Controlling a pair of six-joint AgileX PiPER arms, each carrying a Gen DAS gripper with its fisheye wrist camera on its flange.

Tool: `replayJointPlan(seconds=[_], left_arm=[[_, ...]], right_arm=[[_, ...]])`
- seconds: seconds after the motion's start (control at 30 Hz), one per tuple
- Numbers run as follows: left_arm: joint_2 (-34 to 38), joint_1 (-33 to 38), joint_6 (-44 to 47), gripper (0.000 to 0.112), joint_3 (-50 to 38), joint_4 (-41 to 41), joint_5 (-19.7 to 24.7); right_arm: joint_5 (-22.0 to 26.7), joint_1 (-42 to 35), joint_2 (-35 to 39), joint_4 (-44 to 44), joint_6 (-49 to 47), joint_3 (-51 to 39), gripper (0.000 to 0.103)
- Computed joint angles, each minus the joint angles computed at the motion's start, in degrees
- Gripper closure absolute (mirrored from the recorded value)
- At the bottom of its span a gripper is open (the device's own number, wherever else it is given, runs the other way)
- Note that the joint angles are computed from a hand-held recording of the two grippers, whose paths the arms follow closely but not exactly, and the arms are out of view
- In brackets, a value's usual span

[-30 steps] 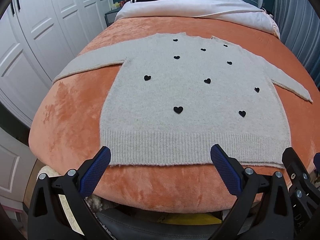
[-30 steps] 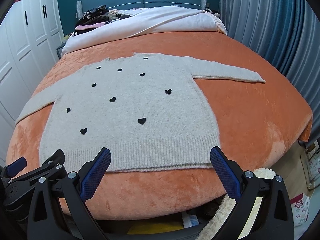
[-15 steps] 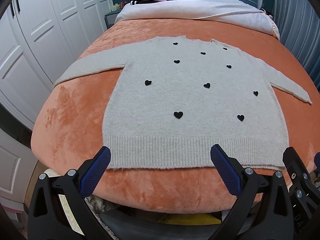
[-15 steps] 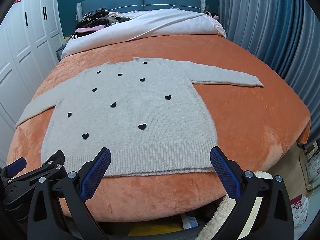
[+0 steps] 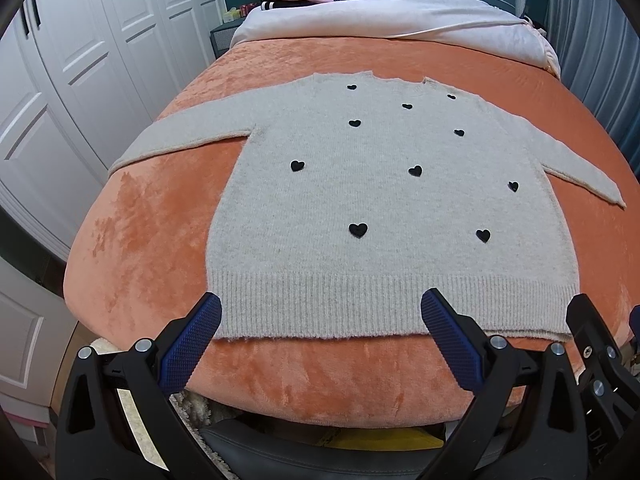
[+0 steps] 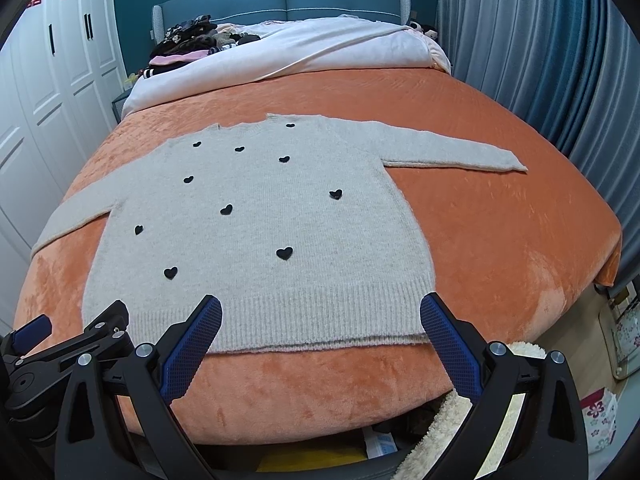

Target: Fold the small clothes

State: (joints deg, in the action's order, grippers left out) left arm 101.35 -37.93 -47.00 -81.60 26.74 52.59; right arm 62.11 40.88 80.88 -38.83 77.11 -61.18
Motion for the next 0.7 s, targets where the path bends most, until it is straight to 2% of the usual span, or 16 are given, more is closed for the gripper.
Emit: replayJointPlan(seconds=[0.7], left_arm=[[1.75,0.61,0.66,0.015,-0.91,-0.38,0.08]], right_arm=[[-2.15,-2.33,1.59,1.73,-0.78,0.1,0.005]])
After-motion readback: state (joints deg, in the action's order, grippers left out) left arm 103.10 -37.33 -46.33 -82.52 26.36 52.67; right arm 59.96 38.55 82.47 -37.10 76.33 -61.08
